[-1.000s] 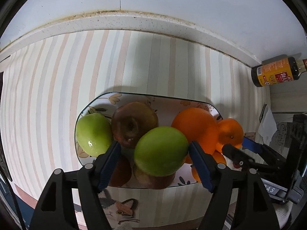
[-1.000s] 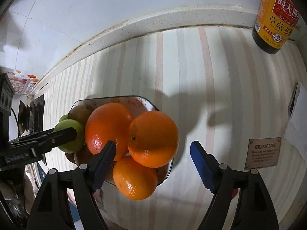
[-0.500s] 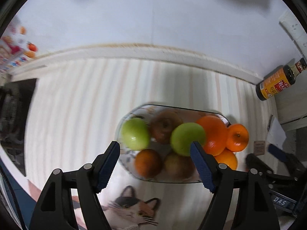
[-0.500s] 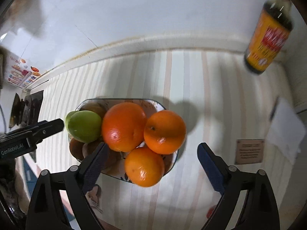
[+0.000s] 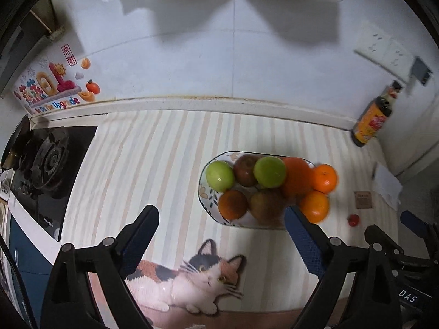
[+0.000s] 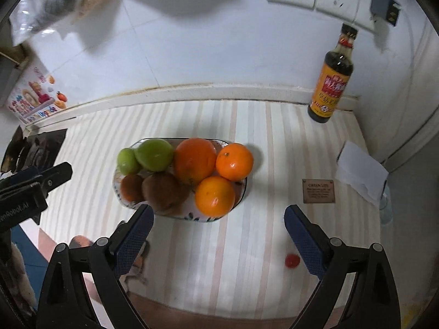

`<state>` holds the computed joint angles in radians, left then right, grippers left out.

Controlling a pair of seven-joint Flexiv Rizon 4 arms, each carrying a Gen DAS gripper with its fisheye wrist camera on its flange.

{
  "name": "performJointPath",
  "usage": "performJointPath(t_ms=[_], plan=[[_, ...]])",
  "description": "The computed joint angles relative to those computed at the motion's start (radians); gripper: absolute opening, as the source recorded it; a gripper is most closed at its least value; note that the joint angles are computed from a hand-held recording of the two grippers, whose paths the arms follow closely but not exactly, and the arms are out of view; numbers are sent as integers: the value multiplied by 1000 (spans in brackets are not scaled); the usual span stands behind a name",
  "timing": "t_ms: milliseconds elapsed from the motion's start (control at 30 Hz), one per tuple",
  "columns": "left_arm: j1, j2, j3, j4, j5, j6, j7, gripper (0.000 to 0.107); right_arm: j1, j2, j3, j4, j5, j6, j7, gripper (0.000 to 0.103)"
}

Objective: Organize fruits
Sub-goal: 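Lift both open tools away from the plate, then grasp a cherry tomato with the right tool while the left tool grasps the other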

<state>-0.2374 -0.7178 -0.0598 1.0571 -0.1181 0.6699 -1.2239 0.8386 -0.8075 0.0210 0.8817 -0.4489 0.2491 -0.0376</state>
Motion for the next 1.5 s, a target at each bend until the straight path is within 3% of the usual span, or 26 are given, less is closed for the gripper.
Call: performJointPath(t_ms=[333, 667, 900, 1167, 1233, 1300, 1500], plan=[[57, 241, -40, 295, -95, 140, 130, 94, 126, 44, -32, -69, -119, -149, 58, 98], [99, 376, -43, 444, -194, 191, 203, 94, 210, -12, -72, -269, -164, -279, 10, 99], [104, 428, -39, 504, -237, 212, 233, 94, 244, -117, -116, -500, -157, -390, -69, 99], [100, 447, -36, 527, -251, 233, 241, 94, 250, -100, -129, -470, -138, -370, -62, 99], [101, 445, -38, 525, -258, 225, 243, 94, 250, -71, -128, -416, -140, -343, -44, 99], [95, 440, -33, 517, -243, 229, 225, 103, 248, -48, -123, -371, -143, -319, -28, 99], [83, 414, -30, 483, -208, 224, 176, 103, 222, 38, -88, -202, -156, -220, 40, 99]])
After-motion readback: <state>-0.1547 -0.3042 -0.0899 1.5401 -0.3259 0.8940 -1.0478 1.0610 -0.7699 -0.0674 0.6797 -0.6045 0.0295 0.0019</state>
